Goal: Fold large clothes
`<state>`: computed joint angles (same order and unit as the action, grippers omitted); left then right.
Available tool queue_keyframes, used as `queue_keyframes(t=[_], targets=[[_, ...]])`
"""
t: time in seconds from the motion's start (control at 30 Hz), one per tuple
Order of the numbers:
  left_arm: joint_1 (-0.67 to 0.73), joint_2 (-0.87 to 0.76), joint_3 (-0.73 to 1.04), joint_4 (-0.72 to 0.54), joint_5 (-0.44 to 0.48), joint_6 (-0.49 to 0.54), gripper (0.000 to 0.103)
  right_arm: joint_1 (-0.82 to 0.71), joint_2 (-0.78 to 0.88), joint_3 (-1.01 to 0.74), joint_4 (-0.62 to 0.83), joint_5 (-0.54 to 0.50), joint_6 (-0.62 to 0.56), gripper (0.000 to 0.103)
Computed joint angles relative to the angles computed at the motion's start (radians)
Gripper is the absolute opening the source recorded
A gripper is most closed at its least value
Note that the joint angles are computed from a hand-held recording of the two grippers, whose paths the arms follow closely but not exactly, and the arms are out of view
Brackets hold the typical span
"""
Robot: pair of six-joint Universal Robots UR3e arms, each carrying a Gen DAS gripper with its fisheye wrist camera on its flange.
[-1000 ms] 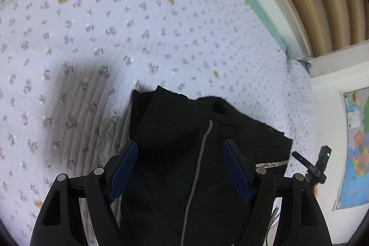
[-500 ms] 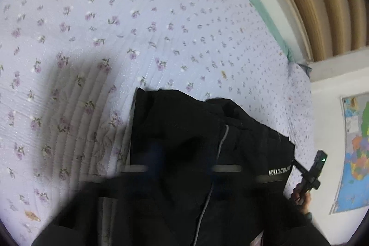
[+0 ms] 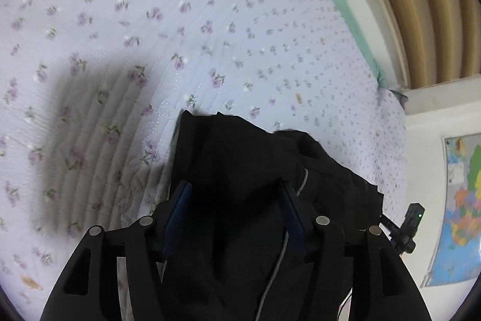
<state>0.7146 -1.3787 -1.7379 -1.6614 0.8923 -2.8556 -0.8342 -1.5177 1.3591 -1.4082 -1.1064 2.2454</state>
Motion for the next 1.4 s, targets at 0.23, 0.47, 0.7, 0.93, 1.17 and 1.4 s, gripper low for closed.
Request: queue_keyframes(t=[0.23,0.47,0.7,0.93,1.17,1.4], targets=[[-0.052,-0.014,-0.010,0.098,0.023,-0.033,0.027,0.029,0.099,-0.020,0.014,0.046,0.050,0.036],[0.052,0.102,0.151,-0.068,-0.095,0.052,0.011,0.001,-0.048,-0.045,-0.032,0.084,0.045,0.016],[-0.153,-0.138,0.241,0.306,0.088,-0.269,0.010,0.120,0.102,-0.228,-0.185,0.077,0.251,0.015],[-0.314,-0.322,0.149,0.493,0.329,-0.367,0.014,0.282,0.297,-0.118,-0.370,-0.170,0.394,0.019],[-0.301,-0.263,0.324,0.274,0.380,-0.240,0.027,0.233,0.219,-0.163,-0.246,-0.146,0.365,0.039],[-0.161,0.058,0.334,0.059,0.211,-0.100,0.052,0.033,-0.165,-0.152,0.060,0.057,0.100,0.075]])
